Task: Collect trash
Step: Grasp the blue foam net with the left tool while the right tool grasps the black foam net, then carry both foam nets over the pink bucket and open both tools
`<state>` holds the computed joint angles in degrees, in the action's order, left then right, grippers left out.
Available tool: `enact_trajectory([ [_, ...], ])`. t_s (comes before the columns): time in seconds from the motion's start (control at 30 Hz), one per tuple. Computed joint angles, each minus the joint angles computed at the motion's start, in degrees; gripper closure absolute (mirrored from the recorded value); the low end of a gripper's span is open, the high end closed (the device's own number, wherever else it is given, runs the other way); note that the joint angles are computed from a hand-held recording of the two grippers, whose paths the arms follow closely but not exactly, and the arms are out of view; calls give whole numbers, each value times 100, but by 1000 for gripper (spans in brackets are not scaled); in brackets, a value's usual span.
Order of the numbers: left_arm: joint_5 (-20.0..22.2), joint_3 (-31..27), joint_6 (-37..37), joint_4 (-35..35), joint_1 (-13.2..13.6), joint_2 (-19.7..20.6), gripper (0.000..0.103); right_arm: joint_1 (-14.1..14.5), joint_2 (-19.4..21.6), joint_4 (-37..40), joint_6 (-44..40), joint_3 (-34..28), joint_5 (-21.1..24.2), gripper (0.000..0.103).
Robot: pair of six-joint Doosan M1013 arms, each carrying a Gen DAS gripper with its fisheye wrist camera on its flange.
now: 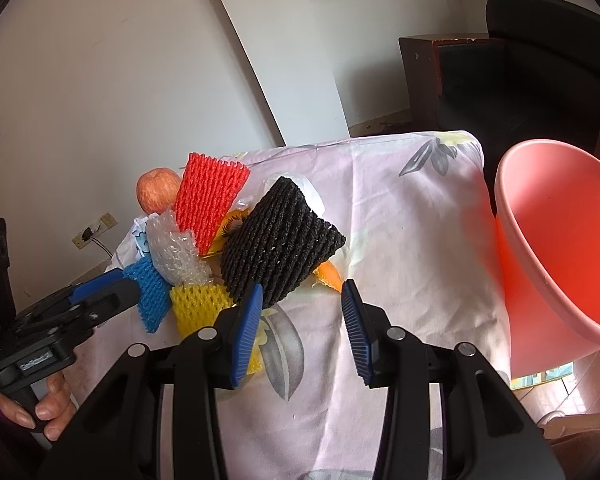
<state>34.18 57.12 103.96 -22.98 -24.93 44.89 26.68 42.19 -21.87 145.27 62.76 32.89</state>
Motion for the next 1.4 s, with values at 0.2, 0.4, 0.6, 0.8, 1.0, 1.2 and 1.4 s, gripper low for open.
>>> enact_trajectory([
  [0.2,259,-208,-446,231,24,136,87,-13,17,116,-130,-31,-38,61],
  [0.4,5,28,2,-186,101,-15,96,-121,52,389,-293,-114,-168,61],
  [0.6,-247,263,700,-839,161,-184,96,-220,198,594,-480,-366,-79,61],
  [0.8,-339,321,892,-1045,190,-242,96,-313,346,1218,-994,-554,-136,61],
  [1.0,-335,299,752,-914,178,-237,96,-294,380,1471,-1417,-605,-64,61],
  [1.2,-365,320,805,-923,160,-263,96,-264,212,1398,-1242,-279,-342,93],
  [1.4,-448,345,904,-999,147,-305,96,-211,-82,543,-362,143,-750,95],
])
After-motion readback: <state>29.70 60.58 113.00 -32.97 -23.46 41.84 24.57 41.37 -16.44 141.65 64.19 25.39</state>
